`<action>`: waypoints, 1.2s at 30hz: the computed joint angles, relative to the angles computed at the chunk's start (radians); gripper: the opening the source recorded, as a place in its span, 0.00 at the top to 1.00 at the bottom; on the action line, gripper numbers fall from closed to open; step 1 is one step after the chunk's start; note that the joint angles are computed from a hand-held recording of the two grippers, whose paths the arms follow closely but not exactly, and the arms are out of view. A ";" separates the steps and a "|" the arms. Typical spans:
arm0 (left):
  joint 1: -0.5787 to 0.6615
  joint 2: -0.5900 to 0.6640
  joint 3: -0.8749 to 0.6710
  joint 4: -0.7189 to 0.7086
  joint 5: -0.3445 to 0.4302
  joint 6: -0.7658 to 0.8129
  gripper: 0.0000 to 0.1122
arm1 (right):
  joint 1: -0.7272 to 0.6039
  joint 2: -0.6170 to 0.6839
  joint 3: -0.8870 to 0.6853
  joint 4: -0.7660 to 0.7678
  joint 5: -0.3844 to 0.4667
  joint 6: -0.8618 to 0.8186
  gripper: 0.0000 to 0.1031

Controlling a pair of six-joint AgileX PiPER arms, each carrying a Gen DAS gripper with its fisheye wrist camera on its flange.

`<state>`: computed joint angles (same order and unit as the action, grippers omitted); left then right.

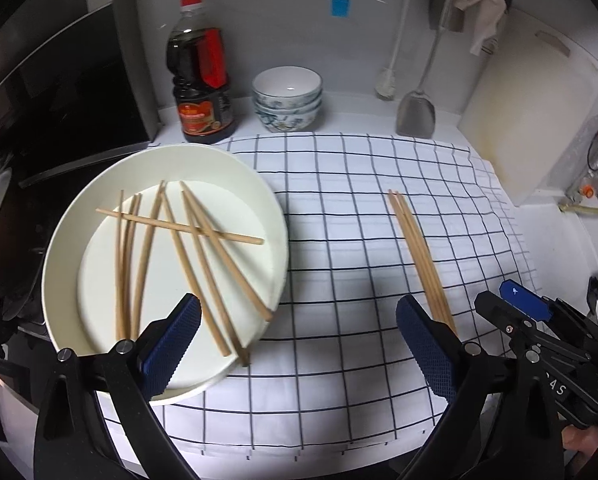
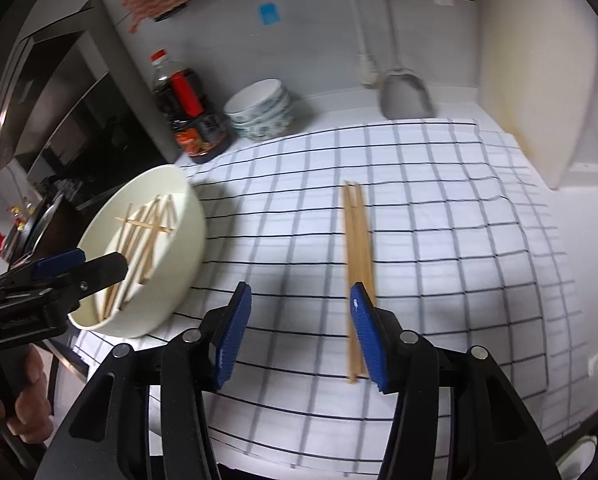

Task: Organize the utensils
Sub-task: 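Move both open tools back to the row of chopsticks, then position both tools at the chopsticks, right tool separating one chopstick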

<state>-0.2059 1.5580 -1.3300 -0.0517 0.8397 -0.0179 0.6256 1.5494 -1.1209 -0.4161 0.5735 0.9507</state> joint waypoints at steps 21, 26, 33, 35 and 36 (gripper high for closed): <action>-0.197 0.123 -0.003 0.073 -0.046 -0.111 0.14 | -0.142 -0.069 0.222 0.002 -0.127 0.000 0.47; -0.211 0.154 -0.005 0.079 -0.071 -0.153 0.14 | -0.178 -0.050 0.238 0.019 -0.160 -0.030 0.47; -0.238 0.200 -0.017 0.101 -0.103 -0.200 0.14 | -0.226 -0.010 0.246 0.042 -0.218 -0.095 0.47; -0.243 0.212 -0.020 0.100 -0.112 -0.207 0.14 | -0.237 0.009 0.240 0.057 -0.230 -0.119 0.47; -0.245 0.221 -0.022 0.097 -0.119 -0.209 0.14 | -0.242 0.021 0.235 0.067 -0.236 -0.134 0.47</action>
<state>-0.4505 1.7794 -1.3524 0.0456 0.7204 -0.2268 0.3832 1.5705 -0.8857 -0.3495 0.3375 0.8171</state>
